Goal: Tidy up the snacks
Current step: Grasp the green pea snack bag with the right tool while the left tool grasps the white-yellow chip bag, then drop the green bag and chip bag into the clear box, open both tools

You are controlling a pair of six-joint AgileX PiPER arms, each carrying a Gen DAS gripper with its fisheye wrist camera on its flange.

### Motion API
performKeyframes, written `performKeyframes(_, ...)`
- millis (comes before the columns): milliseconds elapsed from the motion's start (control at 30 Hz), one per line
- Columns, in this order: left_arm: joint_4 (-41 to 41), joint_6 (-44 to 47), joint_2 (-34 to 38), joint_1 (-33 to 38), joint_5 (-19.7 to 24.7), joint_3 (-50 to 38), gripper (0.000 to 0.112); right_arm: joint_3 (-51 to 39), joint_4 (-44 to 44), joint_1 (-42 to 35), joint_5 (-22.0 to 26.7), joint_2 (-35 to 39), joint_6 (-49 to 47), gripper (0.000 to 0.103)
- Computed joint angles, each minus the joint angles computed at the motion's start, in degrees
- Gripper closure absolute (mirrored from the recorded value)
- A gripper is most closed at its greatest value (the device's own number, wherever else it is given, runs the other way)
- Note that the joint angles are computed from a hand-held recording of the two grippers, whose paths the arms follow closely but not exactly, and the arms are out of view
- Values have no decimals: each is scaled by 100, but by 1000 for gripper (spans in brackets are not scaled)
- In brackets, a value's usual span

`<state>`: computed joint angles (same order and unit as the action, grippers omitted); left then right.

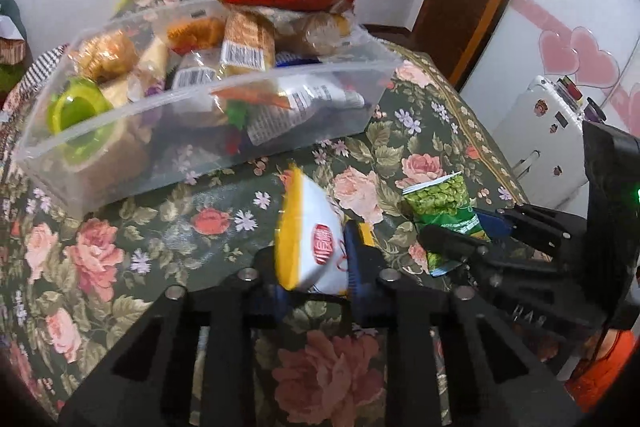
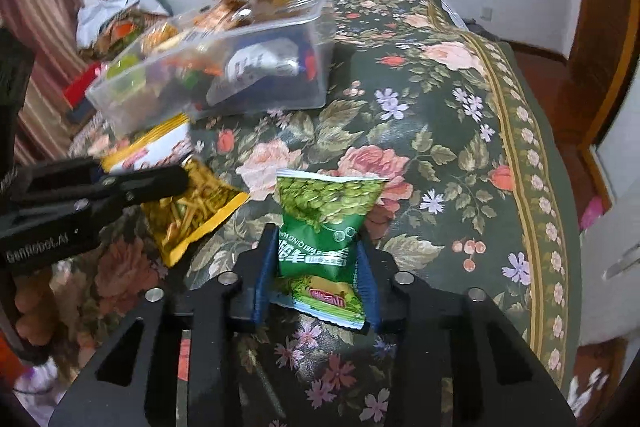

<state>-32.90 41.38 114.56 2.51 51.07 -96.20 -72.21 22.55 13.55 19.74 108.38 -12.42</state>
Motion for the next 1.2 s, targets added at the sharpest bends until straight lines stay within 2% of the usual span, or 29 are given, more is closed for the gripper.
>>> performKeyframes(233,-143,145,-253,314,-3,41,90,-37,472,-16,-15,-203,-371,73)
performKeyframes(500,-410,118,-338,631,39,-449,90,-629,715,198,-53,-227,-550,73)
performKeyframes(700,-437,-197,-22,794,208,-1354,90,-1438,888,322,70,148,-709,73)
performKeyframes(867,-224,-560,386,790,239,-2222,90,-2360,843,374,353,665,-660,73)
performKeyframes(1000,68,-814,762,751,129,-2815,90,-3349,279,497,677,1205,-138,72)
performKeyframes(1100,341,-1082,1155,730,279,-3410,90,-4013,-55,598,948,1563,143,72)
performKeyframes(1200,619,-1410,1660,721,668,-4241,89,-4638,-378,671,1260,1914,434,70)
